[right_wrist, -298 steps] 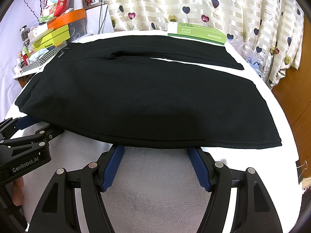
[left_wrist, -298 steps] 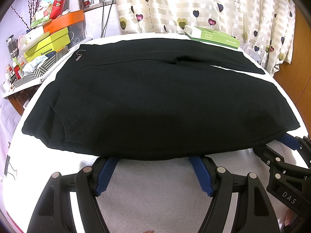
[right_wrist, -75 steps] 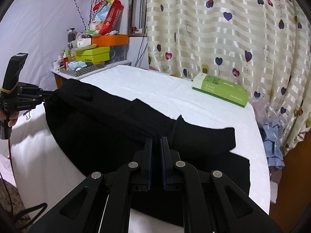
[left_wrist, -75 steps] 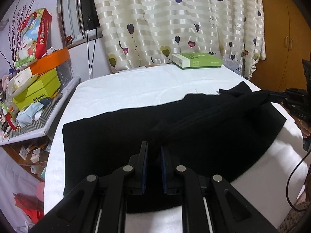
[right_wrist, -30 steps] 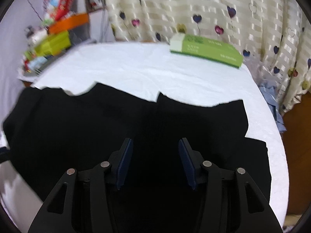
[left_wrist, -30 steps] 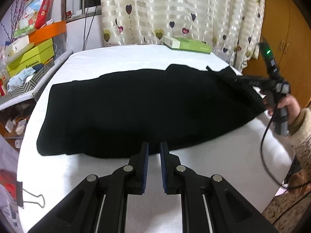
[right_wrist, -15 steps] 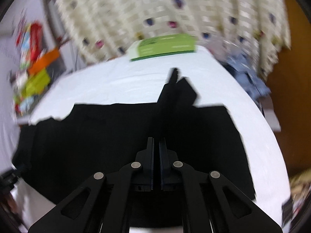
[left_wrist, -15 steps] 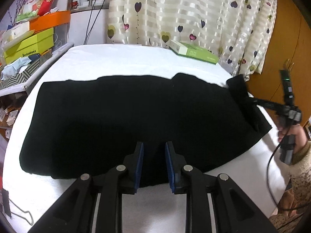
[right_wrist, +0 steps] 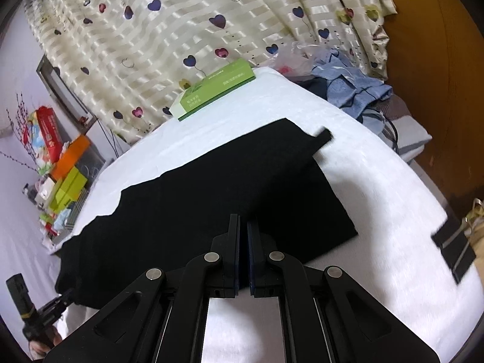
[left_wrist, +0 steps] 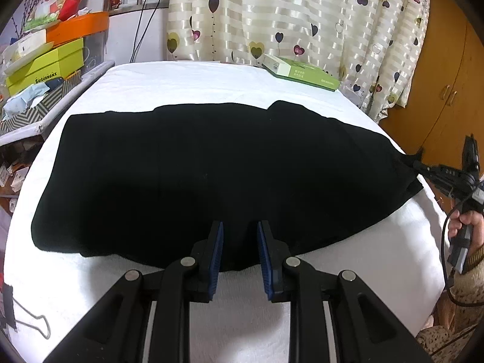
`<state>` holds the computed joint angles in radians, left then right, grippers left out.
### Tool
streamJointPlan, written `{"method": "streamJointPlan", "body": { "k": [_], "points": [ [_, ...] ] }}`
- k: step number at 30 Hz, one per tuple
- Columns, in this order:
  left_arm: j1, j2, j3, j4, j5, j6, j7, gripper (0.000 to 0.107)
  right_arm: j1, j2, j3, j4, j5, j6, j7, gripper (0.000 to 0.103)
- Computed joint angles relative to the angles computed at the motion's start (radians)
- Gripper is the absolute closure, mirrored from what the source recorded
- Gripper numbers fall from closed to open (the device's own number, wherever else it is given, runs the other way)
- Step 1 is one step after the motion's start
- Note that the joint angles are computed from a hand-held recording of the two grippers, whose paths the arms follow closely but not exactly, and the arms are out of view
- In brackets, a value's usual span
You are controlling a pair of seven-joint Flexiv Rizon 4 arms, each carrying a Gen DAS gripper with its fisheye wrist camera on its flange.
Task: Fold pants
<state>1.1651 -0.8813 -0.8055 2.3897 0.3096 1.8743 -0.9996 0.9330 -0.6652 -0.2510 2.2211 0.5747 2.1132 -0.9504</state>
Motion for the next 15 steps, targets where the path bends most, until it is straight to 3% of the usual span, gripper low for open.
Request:
{"method": "streamJointPlan", "body": {
  "k": [6, 9, 12, 15],
  "points": [
    [-0.010, 0.016, 0.012, 0.004, 0.002, 0.006, -0.007, 0.082, -0.031, 0.010, 0.055, 0.022, 0.028, 0.063, 0.001, 0.100],
    [-0.008, 0.016, 0.010, 0.005, 0.002, 0.005, -0.010, 0.082, 0.024, 0.012, 0.000, 0.013, 0.090, 0.003, -0.052, 0.100],
    [-0.006, 0.016, 0.010, 0.006, 0.003, 0.004, -0.010, 0.082, -0.020, 0.008, 0.040, 0.029, 0.041, 0.015, -0.006, 0.100],
    [-0.004, 0.022, 0.010, 0.007, 0.003, 0.001, -0.008, 0.082, 0.072, 0.008, -0.048, 0.045, 0.084, -0.018, -0.023, 0.100]
  ]
}}
